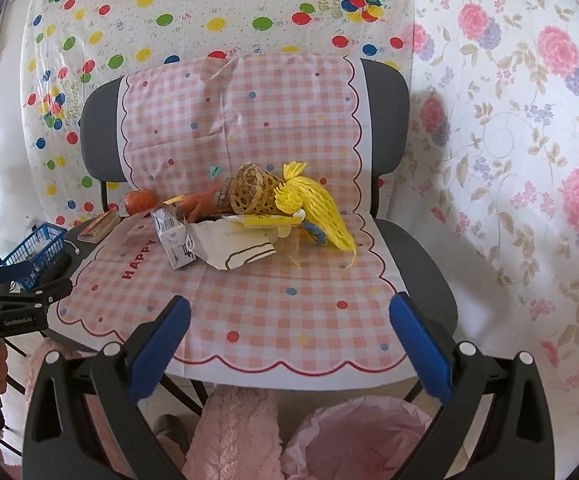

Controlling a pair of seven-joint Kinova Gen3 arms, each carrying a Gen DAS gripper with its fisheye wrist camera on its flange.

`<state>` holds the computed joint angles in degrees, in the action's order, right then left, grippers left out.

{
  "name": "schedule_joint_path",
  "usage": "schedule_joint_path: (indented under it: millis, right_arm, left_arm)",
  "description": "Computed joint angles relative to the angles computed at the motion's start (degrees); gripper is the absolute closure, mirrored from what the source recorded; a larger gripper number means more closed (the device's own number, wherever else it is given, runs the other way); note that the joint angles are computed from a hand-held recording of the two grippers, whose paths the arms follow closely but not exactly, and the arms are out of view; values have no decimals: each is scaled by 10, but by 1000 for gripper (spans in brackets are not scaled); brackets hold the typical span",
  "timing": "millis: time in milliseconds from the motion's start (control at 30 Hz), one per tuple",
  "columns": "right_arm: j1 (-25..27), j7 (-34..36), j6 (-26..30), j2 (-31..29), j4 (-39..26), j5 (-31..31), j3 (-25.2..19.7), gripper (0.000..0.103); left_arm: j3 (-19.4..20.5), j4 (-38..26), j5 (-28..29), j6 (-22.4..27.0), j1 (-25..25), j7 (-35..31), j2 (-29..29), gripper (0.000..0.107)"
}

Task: Collect trash
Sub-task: 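Grasp the red snack wrapper with the left tool while the right tool grasps the yellow mesh bag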

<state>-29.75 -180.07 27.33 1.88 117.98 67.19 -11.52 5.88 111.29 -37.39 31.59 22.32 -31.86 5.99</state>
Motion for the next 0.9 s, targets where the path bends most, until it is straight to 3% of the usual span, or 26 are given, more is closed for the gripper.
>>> schedule_joint_path:
  millis: [133,200,300,533,600,700,733,800,900]
  right_arm:
    - [14,60,-27,23,-27,-45,16,6]
    - [9,53,-30,37,-37,-26,28,6]
    - [-6,40,-12,63,-56,5,46,6]
    - [-10,42,-33,117,-106,22,83,6]
    - [-31,37,-44,128,-116,34,114,6]
    - [-5,91,-51,146,-146,-13,98,6]
    - [22,114,-52,150,-155,-36,73,6]
    - [69,154,-80,158,-167,-82,41,6]
    - [66,205,-103,166,-179,-143,62,6]
  left_arm:
    - [-68,14,-77,-68,33,78,12,11]
    - [-62,9,-98,-80,11,93,25,12]
    - [-45,-13,-73,-82,-24,58,42,12]
    - [-79,-67,-40,-69,-16,-15,88,16]
    - [-91,-80,-32,-77,-16,-30,104,17]
    - [-108,-92,-19,-97,-16,-57,122,21]
    - [-109,-94,-13,-109,-20,-74,128,34]
    - [-126,-106,-11,-118,-12,-98,147,38]
    - [-148,-113,-7,-152,-6,-126,170,43]
